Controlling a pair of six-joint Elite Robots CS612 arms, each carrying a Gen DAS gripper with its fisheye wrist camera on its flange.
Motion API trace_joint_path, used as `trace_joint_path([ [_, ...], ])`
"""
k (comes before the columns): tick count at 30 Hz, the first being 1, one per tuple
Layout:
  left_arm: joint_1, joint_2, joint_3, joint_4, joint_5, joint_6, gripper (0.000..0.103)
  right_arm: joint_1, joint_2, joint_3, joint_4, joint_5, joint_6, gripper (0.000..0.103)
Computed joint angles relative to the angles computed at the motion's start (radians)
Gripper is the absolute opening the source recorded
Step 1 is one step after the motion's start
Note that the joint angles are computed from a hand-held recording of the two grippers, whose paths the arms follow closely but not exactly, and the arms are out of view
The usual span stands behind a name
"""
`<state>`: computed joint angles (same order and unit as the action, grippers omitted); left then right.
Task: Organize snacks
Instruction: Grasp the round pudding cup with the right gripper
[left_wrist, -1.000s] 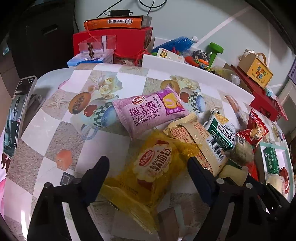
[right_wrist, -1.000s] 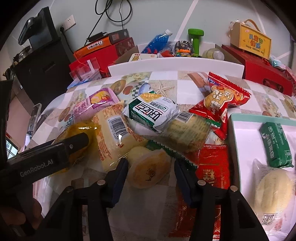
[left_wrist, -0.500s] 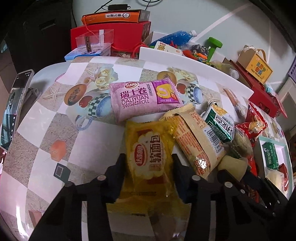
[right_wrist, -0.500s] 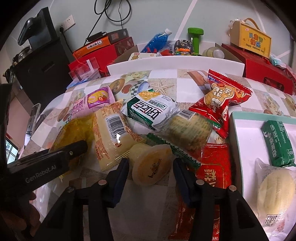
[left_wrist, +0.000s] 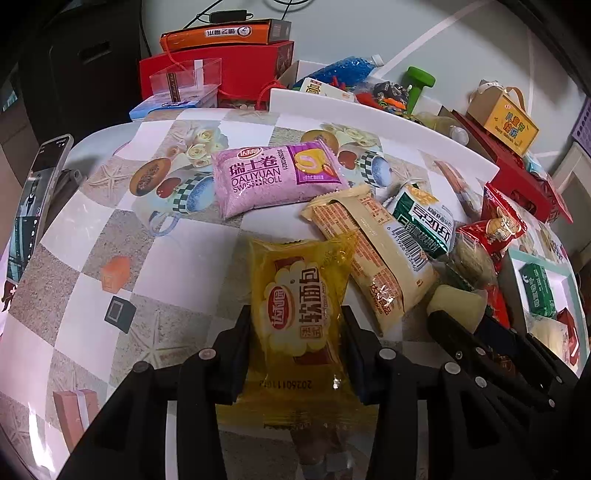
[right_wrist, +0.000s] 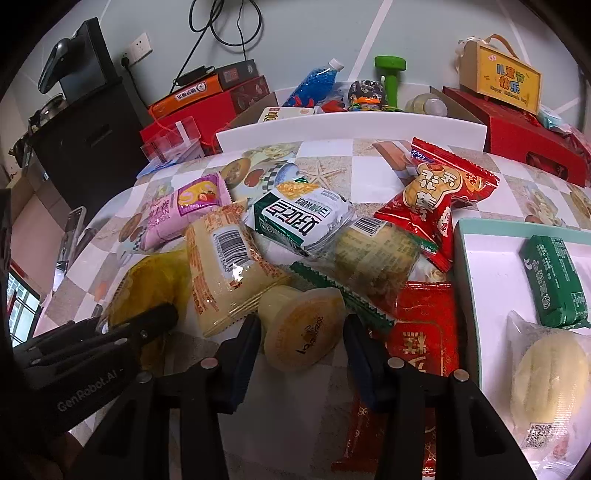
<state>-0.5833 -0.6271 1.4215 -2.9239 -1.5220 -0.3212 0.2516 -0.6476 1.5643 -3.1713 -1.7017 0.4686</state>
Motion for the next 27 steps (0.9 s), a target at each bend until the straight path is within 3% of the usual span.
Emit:
trace_joint_path([
  [15,-0.005,-0.013,0.015,-0.028,0.014,0.000,0.044,0.004,-0.020,0.025,-0.049,-0.007,-0.011,0.049],
  [27,-0.016,-0.050,0.057,-0.134,0.040,0.013,0.044,0.008,-0.050,0.059,-0.120,-0.038,-0.025,0.049],
])
